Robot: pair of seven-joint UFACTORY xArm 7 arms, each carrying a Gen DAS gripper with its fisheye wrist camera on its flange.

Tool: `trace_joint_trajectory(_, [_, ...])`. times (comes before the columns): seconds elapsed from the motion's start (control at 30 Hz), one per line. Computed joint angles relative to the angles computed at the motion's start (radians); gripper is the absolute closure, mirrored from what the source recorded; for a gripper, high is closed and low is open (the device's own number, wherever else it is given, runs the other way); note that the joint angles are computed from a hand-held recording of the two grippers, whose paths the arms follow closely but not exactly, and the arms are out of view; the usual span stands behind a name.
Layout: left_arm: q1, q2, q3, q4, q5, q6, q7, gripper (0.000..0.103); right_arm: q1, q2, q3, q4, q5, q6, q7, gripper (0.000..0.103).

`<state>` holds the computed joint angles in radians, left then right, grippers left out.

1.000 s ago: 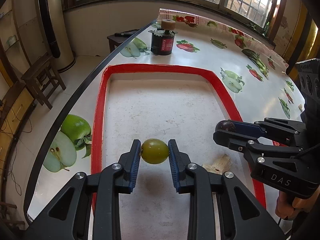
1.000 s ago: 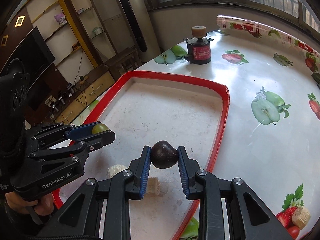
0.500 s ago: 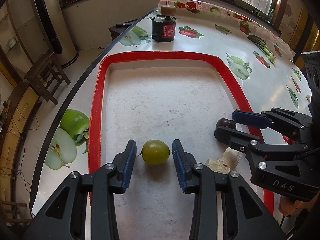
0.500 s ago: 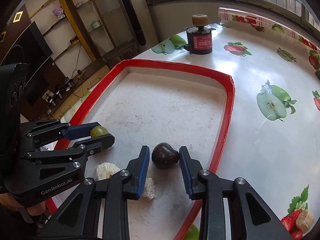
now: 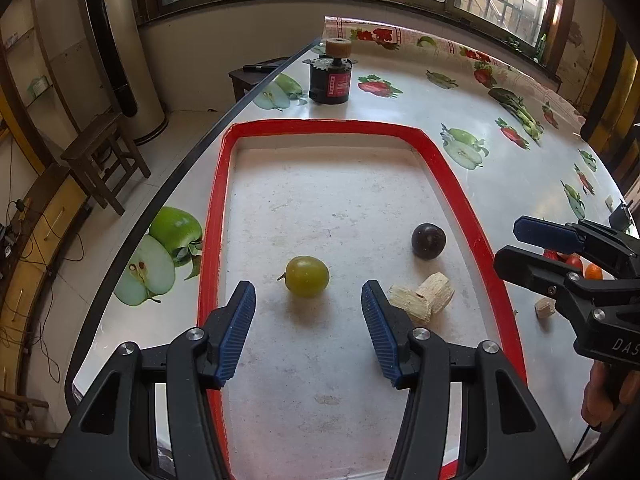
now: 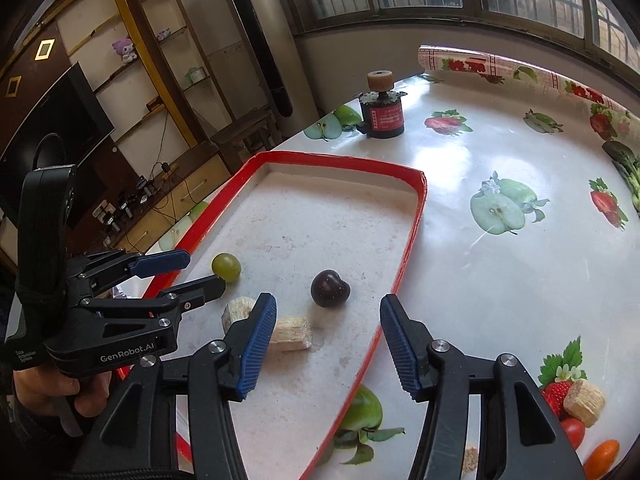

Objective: Organize fruits
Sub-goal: 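Open the left tool to drop the grape while the right tool releases the plum, then move both open tools back toward the remaining items on the table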

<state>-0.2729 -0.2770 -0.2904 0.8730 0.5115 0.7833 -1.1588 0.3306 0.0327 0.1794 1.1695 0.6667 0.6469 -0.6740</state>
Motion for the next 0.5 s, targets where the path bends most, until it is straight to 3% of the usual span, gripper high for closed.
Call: trace_joint_trajectory(0.5, [-0.021,-0.034,-0.06,0.046,0.054,0.046,-0.069,0.049,-0.014,-0.199,-0.092,-0.147,0.079,0.018,-0.073,0.046])
